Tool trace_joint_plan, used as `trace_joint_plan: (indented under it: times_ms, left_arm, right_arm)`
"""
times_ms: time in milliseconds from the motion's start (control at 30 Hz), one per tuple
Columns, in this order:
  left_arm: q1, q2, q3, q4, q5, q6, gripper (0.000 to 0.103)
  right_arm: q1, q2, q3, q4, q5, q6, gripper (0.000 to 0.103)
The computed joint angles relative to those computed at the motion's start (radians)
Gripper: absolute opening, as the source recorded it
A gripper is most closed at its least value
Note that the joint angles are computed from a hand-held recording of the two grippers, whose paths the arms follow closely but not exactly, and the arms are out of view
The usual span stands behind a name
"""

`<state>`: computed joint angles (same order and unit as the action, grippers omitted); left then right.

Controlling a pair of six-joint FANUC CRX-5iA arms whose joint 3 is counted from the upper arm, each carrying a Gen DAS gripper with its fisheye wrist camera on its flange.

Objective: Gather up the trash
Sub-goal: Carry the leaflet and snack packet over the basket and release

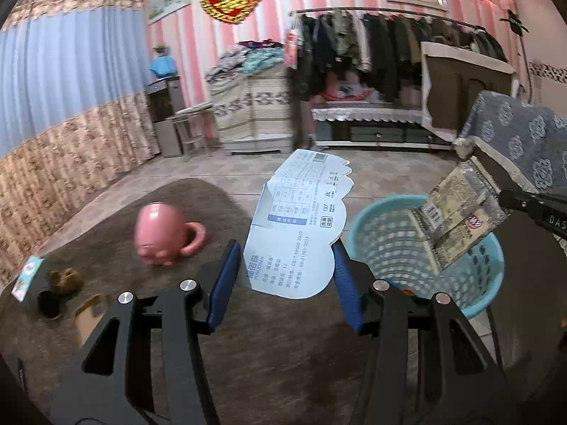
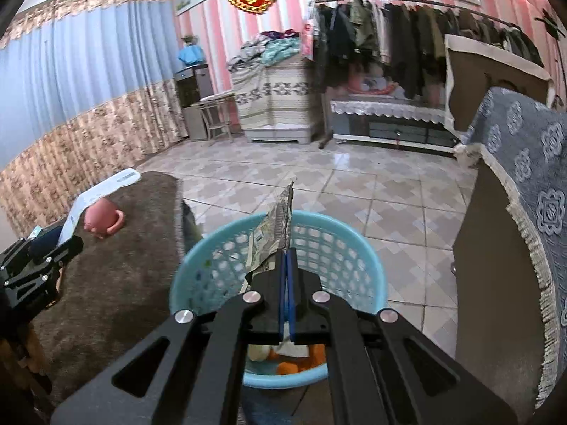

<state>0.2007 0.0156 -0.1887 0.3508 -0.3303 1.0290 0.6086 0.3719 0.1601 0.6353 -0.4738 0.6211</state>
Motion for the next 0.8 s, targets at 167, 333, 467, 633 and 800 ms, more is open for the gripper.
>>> trace_joint_plan:
  times_ms: [167,333,467,633,800]
  left_arm:
    - [-0.058,0.069,0.051,0.008,-0.004,-0.010,0.051]
    - [-0.106,0.136,0.107,-0.012,-0.019,0.007,0.051]
    - [-0.137,0.184,0.162,-0.072,-0.035,0.054,0.051]
    - [-0.141,0.208,0.183,-0.036,-0.056,0.034,0.068]
    - [-0.131,0.194,0.183,-0.068,-0.050,0.065,0.080]
  right_arm:
    - [-0.026,0.006,-0.003,-0.032,0.001,0.023,0.002]
    - [-0.051,0.016,-0.004,-0.043,0.004,0.025,0.002]
    - [-0.067,0.016,-0.013,-0.065,0.011,0.032,0.002]
    - [-0.074,0.022,-0.007,-0.084,0.006,0.050,0.002]
    - [-0.077,0.029,0.002,-0.105,0.006,0.067,0.002]
